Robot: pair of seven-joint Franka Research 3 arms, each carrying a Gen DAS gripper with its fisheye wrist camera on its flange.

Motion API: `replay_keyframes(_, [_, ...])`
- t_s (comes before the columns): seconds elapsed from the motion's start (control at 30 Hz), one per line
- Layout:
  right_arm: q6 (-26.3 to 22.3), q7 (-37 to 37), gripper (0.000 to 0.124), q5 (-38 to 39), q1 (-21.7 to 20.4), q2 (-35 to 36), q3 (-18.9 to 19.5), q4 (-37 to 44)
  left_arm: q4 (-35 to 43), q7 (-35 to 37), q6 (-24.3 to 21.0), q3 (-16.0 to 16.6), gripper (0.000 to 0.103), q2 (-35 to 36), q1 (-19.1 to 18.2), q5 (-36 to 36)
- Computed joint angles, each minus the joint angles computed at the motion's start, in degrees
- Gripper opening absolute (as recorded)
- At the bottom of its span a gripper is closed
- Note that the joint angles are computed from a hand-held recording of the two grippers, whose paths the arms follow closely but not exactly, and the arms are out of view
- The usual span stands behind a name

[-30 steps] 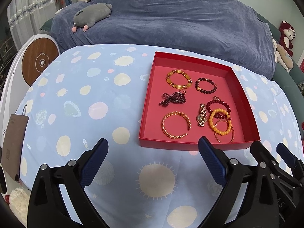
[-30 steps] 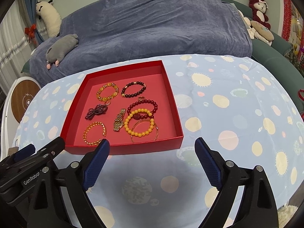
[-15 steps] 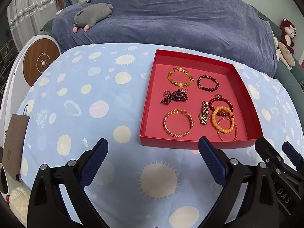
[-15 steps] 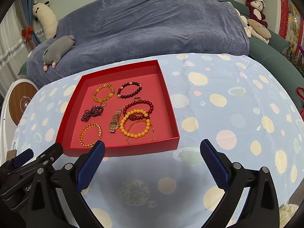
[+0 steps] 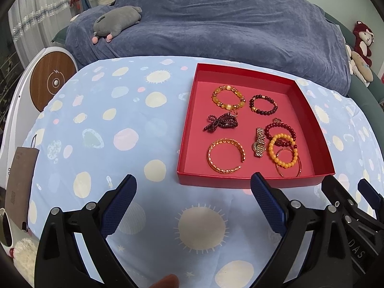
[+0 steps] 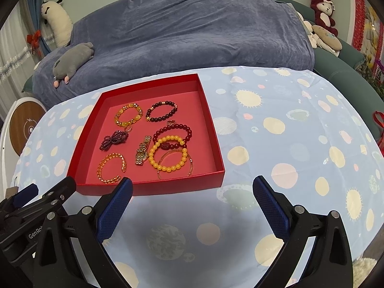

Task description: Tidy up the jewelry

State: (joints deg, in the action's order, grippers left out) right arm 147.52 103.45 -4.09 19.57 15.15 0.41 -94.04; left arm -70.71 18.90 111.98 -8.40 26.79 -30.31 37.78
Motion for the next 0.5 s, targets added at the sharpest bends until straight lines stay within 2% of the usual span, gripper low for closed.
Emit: replay_keyframes(0.5, [-0.2,-0.2,0.097,-0.3,0.0,-0.1,0.0,0.0,0.4,0.1,-0.4,0.1,0.091,0.2,-0.1,0.2])
